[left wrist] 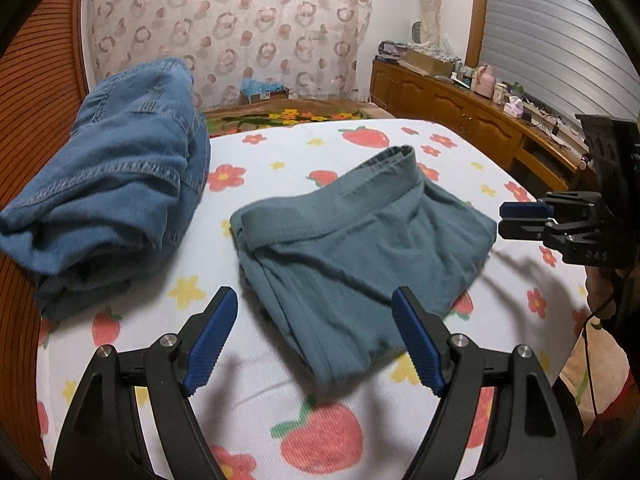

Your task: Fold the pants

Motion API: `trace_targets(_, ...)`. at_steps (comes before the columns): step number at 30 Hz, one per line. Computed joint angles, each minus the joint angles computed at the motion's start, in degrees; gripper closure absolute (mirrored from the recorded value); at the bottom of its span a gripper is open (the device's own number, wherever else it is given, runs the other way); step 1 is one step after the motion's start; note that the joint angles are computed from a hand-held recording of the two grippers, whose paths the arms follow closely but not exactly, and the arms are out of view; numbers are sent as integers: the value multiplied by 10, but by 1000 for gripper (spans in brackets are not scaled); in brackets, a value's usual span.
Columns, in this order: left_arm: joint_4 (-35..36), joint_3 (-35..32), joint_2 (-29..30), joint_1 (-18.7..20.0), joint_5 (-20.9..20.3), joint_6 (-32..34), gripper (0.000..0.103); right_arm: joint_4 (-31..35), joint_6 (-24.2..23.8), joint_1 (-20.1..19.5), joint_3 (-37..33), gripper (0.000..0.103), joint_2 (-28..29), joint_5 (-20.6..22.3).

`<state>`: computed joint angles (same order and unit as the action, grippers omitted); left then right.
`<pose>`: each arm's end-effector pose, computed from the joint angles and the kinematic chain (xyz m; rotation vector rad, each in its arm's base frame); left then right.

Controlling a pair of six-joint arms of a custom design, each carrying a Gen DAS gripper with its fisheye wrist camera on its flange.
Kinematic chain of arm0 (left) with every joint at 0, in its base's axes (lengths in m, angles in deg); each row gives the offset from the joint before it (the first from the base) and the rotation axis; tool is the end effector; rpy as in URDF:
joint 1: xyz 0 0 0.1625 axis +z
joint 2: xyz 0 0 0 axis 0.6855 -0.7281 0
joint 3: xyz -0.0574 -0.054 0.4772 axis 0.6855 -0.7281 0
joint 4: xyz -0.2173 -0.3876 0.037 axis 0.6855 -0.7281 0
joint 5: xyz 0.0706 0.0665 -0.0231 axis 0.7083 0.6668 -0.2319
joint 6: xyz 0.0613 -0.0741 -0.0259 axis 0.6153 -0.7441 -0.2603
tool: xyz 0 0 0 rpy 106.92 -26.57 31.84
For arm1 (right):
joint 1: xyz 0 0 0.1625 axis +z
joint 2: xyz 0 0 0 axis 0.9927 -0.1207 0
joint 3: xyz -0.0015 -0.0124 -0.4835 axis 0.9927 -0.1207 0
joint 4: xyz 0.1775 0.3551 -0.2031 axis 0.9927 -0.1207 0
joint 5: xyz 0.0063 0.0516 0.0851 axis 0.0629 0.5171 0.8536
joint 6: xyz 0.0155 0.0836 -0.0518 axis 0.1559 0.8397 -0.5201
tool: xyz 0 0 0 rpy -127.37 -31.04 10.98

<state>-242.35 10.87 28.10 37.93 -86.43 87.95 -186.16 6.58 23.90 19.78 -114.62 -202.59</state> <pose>0.0440 -0.7995 0.2928 0.9187 2.4035 -0.7098 0.3205 -0.7411 0.0208 0.7622 -2.3759 0.9013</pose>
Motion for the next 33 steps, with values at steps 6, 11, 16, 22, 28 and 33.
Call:
trace_targets(6,-8,14,-2,4,17,1,23,22,16,-4,-13,67,7,5)
trace_targets(11,-5,12,5,9,32,-1,23,56,22,-6,-30,68,14,10)
trace_targets(16,8,4,11,14,38,-11,23,86,21,-6,-45,68,19,-2)
trace_targets(22,9,3,12,14,42,-9,23,74,8,-7,-31,93,8,15)
trace_targets(28,4,4,12,15,39,-7,23,10,-5,2,11,94,-11,11)
trace_targets(33,3,7,9,17,28,-12,32,27,-7,3,-1,94,8,-28)
